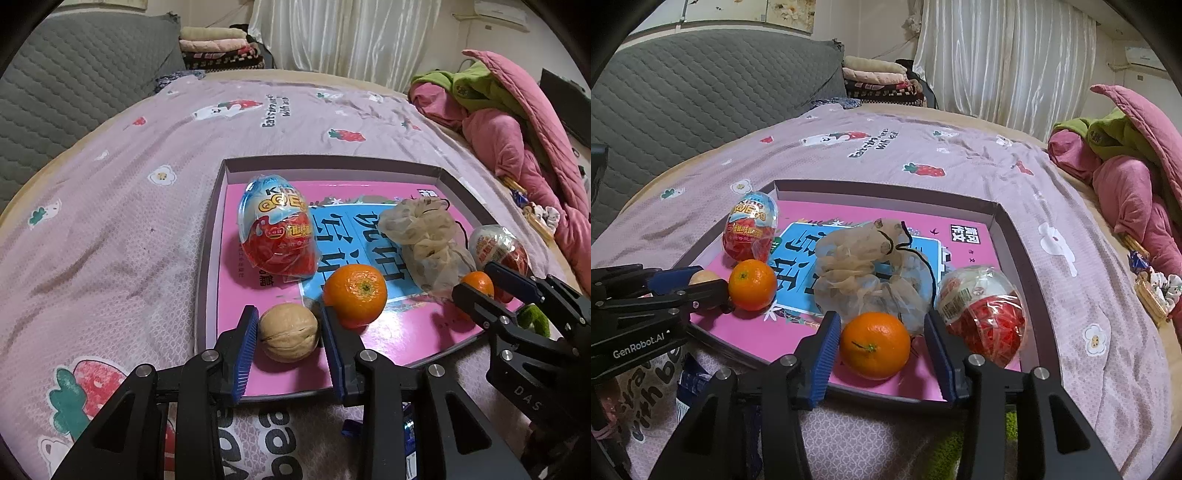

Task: Organize objects
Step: 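Bring the walnut and mandarin down onto the tray floor with both tools, then open the left tool to release the walnut while the right tool releases the mandarin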

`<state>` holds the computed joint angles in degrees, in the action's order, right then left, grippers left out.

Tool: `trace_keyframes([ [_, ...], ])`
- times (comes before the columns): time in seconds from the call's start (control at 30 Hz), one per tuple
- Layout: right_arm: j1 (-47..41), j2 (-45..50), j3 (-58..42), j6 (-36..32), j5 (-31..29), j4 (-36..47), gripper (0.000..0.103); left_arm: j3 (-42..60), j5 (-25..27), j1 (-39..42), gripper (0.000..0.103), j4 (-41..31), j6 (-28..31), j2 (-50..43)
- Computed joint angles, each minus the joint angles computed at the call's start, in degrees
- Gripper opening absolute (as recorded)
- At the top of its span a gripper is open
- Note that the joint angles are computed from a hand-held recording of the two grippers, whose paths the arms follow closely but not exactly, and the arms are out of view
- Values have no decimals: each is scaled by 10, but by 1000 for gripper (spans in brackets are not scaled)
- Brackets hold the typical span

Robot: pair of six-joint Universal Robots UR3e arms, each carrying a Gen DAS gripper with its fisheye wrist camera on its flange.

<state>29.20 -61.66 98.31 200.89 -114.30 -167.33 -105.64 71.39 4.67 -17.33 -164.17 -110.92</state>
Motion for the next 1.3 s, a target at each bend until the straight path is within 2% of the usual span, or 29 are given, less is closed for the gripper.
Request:
trace_keyframes([
  [0.3, 3, 3, -5, -1, -7, 3, 48, -3, -6, 3, 36, -5, 2, 8],
  [0.6, 7, 3, -9, 0, -14, 8, 54, -6, -14, 11, 37, -10, 11, 14],
  [0.73, 9, 5, -13, 0, -19, 12, 55, -9, -16, 14, 43, -13, 11, 16],
  [0.9, 11, 6, -15, -3, -22, 10, 60, -11, -18, 14, 44, -12, 11, 19],
  [1.13, 15, 8, -17, -10, -25, 8, 61, -17, -21, 15, 45, -9, 8, 26],
  [1.3, 15, 7, -16, -10, -26, 7, 62, -19, -20, 13, 50, -9, 4, 31],
])
